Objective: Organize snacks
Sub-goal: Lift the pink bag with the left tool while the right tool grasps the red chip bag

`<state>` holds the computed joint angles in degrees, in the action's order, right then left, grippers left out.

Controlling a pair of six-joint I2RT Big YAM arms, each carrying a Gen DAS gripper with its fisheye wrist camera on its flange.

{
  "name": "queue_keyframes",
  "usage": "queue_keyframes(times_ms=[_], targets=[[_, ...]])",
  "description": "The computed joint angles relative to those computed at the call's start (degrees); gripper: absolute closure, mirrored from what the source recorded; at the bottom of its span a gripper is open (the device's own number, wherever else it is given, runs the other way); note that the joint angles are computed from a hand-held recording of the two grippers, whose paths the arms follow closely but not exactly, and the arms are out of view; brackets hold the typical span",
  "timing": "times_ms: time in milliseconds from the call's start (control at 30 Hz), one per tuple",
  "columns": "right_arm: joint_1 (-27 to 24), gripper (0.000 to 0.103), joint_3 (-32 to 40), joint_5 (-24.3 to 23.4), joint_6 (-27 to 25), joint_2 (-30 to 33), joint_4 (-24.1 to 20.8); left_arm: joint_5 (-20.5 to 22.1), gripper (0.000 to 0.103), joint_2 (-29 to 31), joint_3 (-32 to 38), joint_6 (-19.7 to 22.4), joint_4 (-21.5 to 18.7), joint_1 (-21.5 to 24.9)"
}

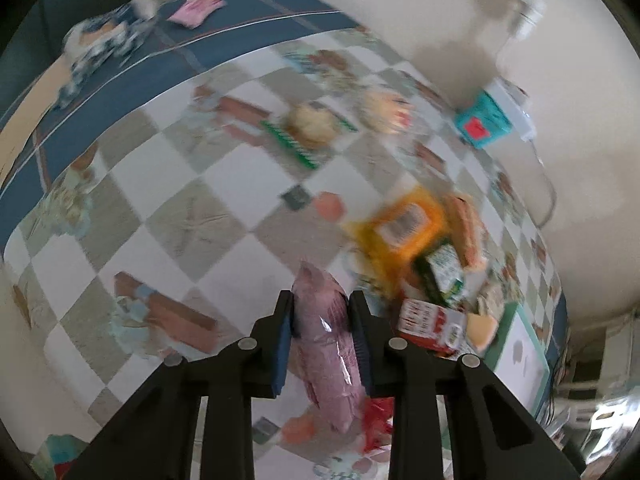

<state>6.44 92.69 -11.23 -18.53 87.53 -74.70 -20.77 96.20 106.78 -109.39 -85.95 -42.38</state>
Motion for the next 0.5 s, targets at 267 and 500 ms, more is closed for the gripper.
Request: queue_keyframes(times_ms=[267,500], targets=[[2.0,0.0,-2.9,1.0,-2.6,-0.7,-0.9,3.9,0.072,-5.8,-11.3,-6.5,6.4,1.1],[3.0,0.0,-4.4,2.3,-2.7,-0.4,-0.7,6.5,0.039,-7.8,-15.3,-6.8,9.1,1.5]])
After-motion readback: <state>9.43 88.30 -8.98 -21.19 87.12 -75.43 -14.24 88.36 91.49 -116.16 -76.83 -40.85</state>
